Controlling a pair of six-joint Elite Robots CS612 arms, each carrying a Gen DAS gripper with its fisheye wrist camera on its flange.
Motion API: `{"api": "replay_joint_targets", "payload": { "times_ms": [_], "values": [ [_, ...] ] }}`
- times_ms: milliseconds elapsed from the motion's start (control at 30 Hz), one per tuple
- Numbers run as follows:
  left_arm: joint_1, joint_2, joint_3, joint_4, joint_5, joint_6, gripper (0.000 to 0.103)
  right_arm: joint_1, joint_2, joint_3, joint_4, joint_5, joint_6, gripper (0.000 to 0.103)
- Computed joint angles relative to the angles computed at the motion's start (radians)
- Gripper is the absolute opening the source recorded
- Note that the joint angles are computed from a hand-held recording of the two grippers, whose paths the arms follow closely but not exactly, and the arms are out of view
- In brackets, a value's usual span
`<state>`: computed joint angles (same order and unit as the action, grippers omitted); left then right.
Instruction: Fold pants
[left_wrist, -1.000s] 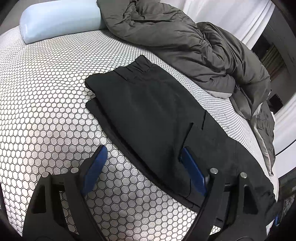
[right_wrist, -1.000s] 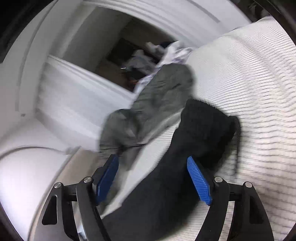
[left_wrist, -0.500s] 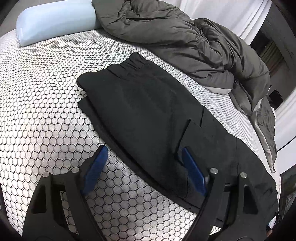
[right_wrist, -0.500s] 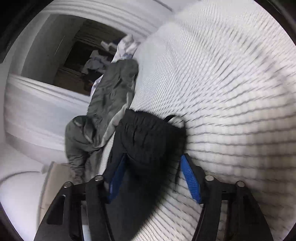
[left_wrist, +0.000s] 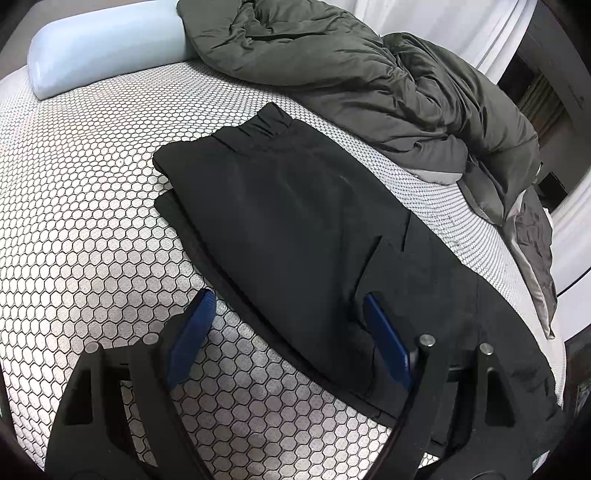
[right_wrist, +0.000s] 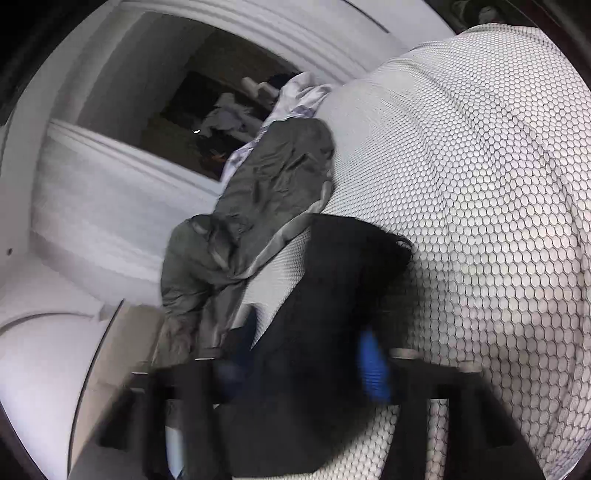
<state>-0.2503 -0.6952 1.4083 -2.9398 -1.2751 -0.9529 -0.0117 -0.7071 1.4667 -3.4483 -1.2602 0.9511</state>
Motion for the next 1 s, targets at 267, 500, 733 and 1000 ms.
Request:
{"api": "replay_joint_targets", "payload": {
  "times_ms": [267, 500, 733, 1000],
  "values": [
    [0.002, -0.002, 0.003, -0.012, -0.01, -0.005, 0.08, -0.028, -0.044, 0.091, 0.006, -0.073, -0.03, 0.059],
    [0.0, 0.0, -0.003, 0.001, -0.011, 0.008, 0.08, -0.049, -0.08, 0.17, 0.092, -0.156, -0.045, 0.038],
    [-0.002, 0.0, -0.005, -0.003, -0.016, 0.009, 0.08, -0.081, 0.003, 0.121, 0.002, 0.052, 0.023, 0.039],
    [-0.002, 0.005, -0.015, 0.005, -0.02, 0.021, 0.08, -0.054, 0.084, -0.024, 0.046, 0.057, 0.064, 0.0]
  ]
}}
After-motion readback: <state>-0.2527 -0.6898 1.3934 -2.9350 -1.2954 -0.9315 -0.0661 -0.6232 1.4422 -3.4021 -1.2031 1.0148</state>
